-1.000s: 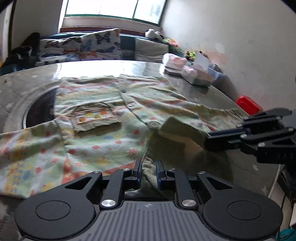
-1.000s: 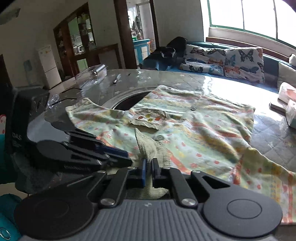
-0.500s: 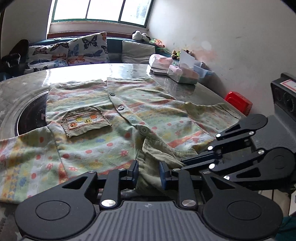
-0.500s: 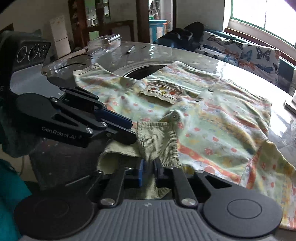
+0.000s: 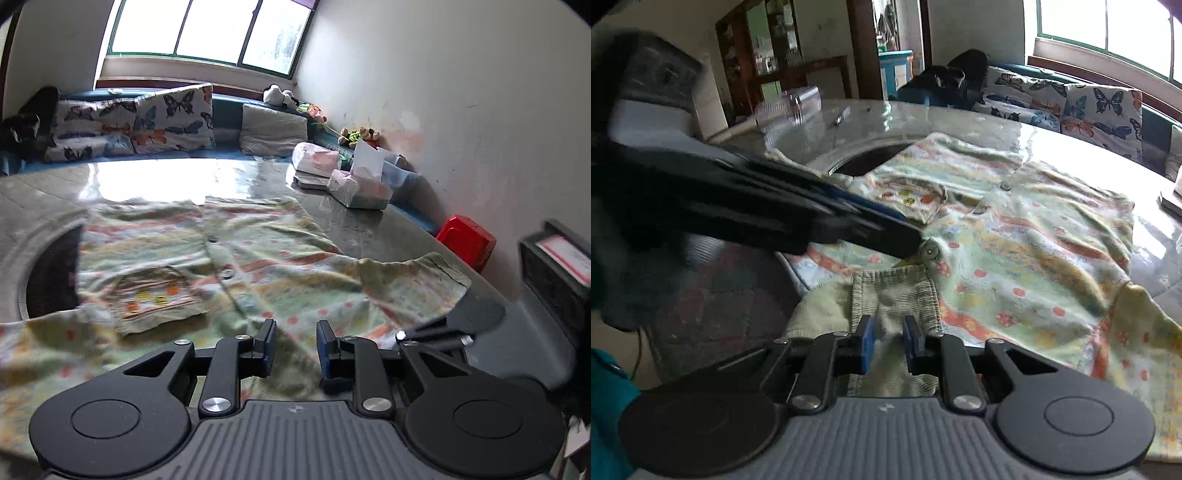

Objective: Fold clothes

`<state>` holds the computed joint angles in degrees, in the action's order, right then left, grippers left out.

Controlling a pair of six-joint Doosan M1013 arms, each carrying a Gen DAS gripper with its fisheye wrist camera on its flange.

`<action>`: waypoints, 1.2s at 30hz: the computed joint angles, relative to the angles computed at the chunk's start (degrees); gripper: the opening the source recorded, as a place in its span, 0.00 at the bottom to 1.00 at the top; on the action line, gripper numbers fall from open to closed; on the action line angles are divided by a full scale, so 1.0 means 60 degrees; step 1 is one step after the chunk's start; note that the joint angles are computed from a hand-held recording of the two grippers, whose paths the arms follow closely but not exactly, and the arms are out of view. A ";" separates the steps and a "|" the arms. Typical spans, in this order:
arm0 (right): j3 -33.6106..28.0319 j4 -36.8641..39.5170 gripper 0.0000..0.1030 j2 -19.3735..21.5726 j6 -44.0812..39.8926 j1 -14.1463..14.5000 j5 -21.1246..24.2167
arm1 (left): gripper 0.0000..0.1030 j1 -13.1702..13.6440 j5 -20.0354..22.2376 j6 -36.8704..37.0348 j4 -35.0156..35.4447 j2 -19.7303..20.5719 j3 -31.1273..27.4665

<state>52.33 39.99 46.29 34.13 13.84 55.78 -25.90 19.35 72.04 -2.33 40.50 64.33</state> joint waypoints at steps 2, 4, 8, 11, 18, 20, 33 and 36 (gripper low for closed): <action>0.0154 0.0215 0.17 -0.0126 0.0032 -0.0108 -0.0172 | 0.24 0.0004 0.0158 0.0095 -0.0245 0.0208 -0.0269; 0.0326 0.0314 0.18 -0.0244 0.0240 -0.0224 -0.0537 | 0.24 0.0024 0.0342 0.0521 -0.0793 0.0363 -0.0451; 0.0407 -0.0129 0.21 -0.0239 0.1596 -0.0471 -0.1816 | 0.24 -0.0028 0.0796 0.0764 -0.0786 0.0509 -0.0597; 0.0357 -0.1419 0.30 -0.0080 0.3086 -0.0557 -0.3010 | 0.24 -0.0061 0.0815 0.0727 -0.0619 0.0470 -0.0488; -0.0400 -0.3698 0.30 0.0537 0.6719 -0.0967 -0.3791 | 0.26 -0.0111 0.0924 0.0387 -0.0194 0.0447 -0.0472; -0.0527 -0.4123 0.29 0.0630 0.7261 -0.1029 -0.3869 | 0.26 -0.0123 0.0969 0.0335 -0.0088 0.0462 -0.0504; 0.0230 -0.6318 0.47 0.0247 0.9948 -0.1313 -0.5055 | 0.35 -0.0181 0.1284 0.0195 0.0226 0.0533 -0.0724; 0.0518 -0.7083 0.49 0.0095 1.0762 -0.1370 -0.5082 | 0.39 -0.0217 0.1334 0.0207 0.0310 0.0543 -0.0795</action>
